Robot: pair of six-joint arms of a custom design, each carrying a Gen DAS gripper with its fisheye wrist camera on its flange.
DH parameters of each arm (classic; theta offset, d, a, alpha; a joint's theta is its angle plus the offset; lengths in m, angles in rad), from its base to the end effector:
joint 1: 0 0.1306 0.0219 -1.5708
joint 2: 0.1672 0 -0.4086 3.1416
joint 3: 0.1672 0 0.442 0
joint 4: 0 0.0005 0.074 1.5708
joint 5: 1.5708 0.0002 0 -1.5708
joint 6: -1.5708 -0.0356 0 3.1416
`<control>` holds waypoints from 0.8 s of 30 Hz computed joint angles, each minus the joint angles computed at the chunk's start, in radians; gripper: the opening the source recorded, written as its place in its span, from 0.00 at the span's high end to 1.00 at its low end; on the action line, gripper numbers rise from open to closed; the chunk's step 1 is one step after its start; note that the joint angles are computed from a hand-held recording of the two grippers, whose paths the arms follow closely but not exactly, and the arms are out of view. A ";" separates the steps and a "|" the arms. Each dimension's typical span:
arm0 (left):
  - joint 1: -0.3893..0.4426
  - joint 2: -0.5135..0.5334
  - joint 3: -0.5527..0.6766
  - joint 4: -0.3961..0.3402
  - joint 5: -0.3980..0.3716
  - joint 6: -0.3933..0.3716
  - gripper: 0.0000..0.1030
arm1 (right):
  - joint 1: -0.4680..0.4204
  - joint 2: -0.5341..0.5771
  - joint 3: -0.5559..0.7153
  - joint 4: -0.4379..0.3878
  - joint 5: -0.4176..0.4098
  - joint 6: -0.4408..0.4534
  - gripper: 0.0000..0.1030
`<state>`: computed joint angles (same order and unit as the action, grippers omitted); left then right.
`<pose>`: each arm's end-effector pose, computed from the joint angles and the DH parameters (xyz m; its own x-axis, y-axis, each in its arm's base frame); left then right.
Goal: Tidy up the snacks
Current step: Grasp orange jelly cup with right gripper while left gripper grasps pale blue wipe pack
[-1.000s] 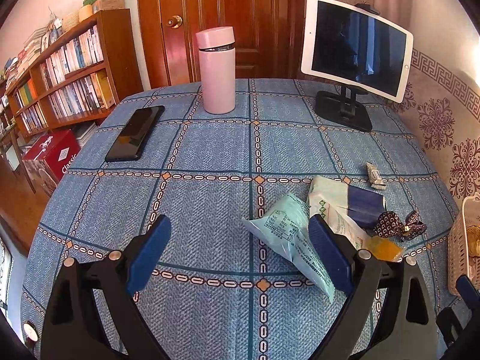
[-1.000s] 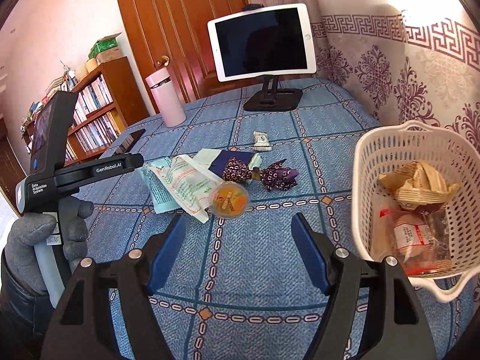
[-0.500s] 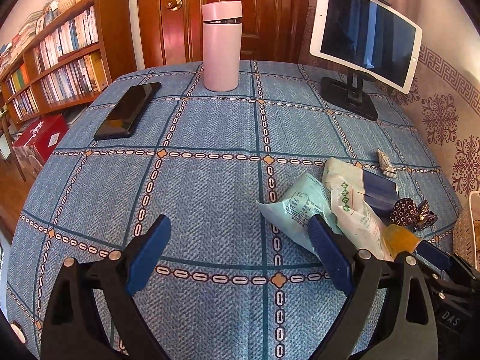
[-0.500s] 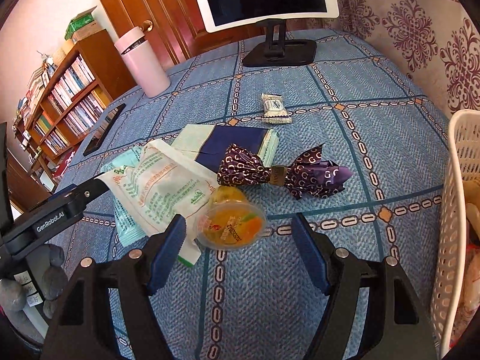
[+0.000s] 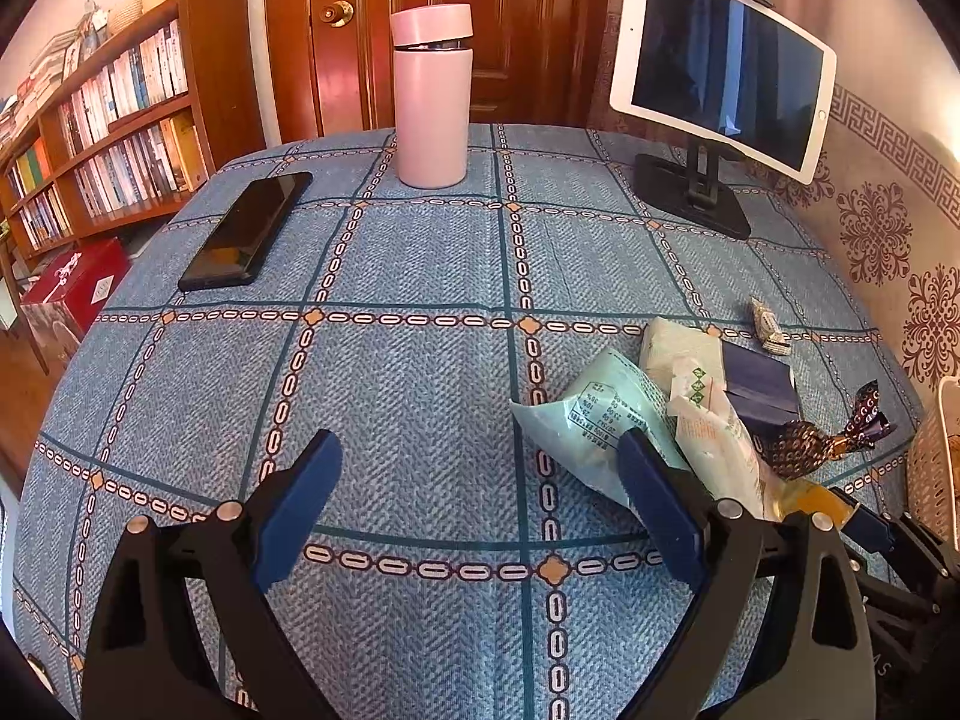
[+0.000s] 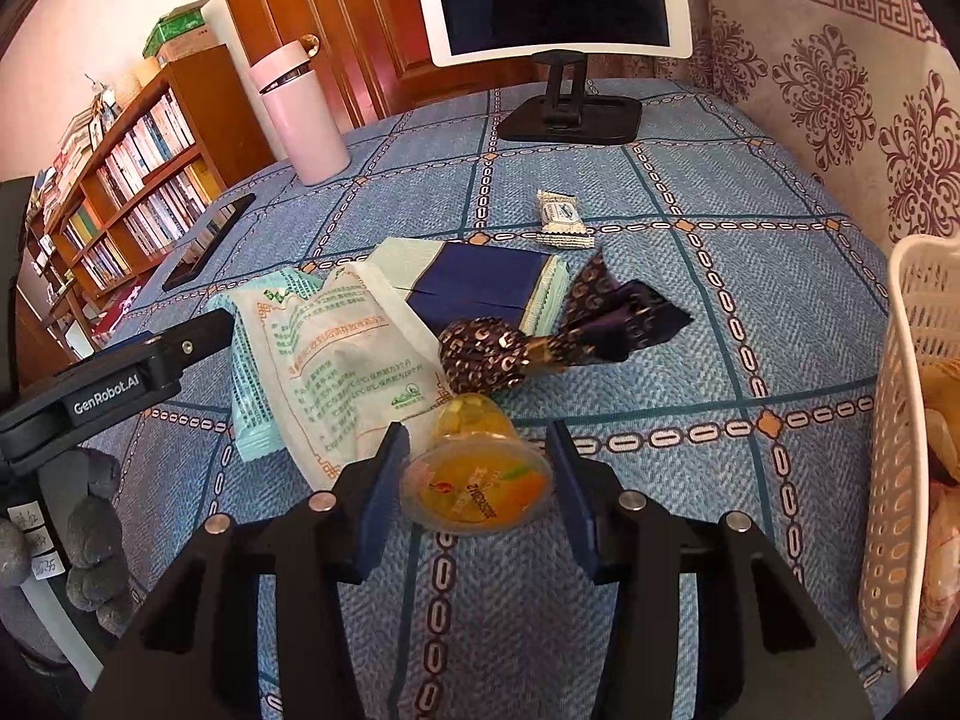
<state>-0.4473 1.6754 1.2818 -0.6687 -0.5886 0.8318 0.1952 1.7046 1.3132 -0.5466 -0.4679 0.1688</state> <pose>0.5403 -0.2379 0.2641 -0.6162 -0.3862 -0.6864 -0.5039 0.8631 -0.0332 0.5993 0.1344 0.2668 -0.7068 -0.2926 -0.6441 -0.5615 0.7859 0.2592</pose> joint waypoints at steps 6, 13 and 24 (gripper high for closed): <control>-0.010 0.017 0.028 -0.017 -0.016 -0.008 0.08 | -0.029 -0.038 -0.050 0.011 -0.026 -0.005 0.54; -0.015 0.029 0.041 -0.033 -0.040 -0.008 0.08 | -0.043 -0.050 -0.076 0.021 -0.043 -0.011 0.54; 0.026 0.017 -0.010 -0.146 -0.038 0.125 0.08 | -0.045 -0.055 -0.085 0.021 -0.065 -0.010 0.54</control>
